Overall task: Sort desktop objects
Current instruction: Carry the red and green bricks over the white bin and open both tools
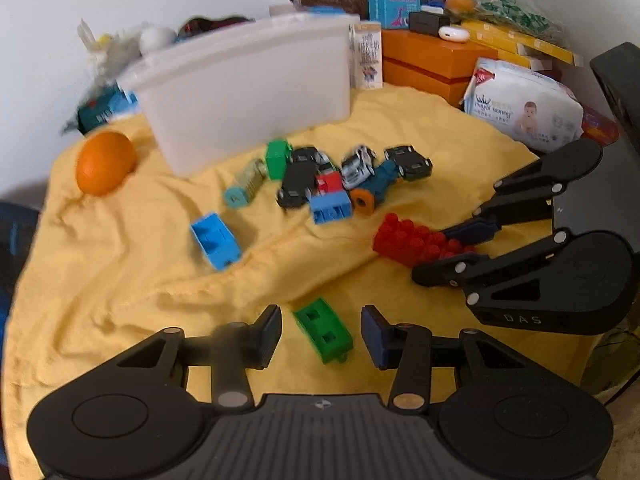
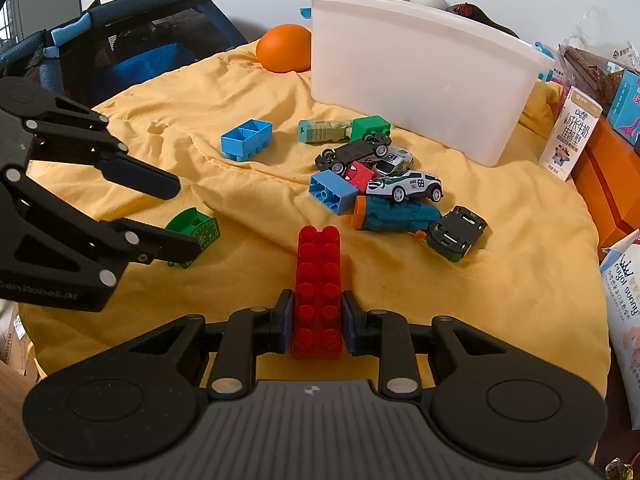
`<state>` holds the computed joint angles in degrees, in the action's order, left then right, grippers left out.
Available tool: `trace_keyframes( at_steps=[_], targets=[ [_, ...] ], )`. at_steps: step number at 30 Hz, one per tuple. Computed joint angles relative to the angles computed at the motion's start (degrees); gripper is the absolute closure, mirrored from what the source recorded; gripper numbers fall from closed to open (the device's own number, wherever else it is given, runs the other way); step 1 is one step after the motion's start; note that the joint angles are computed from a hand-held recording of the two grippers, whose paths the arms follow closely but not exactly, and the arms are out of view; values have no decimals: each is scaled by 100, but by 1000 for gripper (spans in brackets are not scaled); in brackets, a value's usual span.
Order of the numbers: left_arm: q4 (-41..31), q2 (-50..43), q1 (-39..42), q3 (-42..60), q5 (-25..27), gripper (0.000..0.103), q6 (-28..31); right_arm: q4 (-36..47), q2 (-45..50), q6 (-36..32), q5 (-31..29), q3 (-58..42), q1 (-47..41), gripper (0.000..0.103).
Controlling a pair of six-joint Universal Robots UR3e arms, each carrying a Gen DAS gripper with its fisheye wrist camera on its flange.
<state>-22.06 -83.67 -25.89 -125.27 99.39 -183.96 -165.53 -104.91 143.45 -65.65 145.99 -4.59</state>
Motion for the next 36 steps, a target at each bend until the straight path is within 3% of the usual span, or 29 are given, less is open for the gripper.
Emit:
trace_keyframes(
  at_steps=[2,5,9,14,20,24,29,33,36],
  targets=[
    [6,-34,258,-106,-414,74,153,-48,41,21,-24,-18,33,74],
    [149,188,749,-436,-1034,79,56,-226,128,42,-114,-14,138,76],
    [173,529,1086,-463,-1356,79,324,-299,-5,83,-57,42,60,76],
    [271,596,1511,395,-1584,79,716,-236,-132,492,302,-728,-89,76],
    [266,-423,1866,2496,-1539,79,1189,-739,1435,1289,137,-2991,271,76],
    [126,-1370,1894,3890,-1380,79,1302,87,2548,1965,160,-5049,371,76],
    [-627,-2685,1882,5512,-1137,79,1184,1031,3898,2432,-491,-7176,651,76],
    [-1068,-3351,1809,6110,-921,79,1110,1444,4522,2515,-1099,-7835,852,76],
    [-1241,-3613,1758,6285,-772,76,1010,1716,4717,2548,-1194,-7928,853,75]
  ],
)
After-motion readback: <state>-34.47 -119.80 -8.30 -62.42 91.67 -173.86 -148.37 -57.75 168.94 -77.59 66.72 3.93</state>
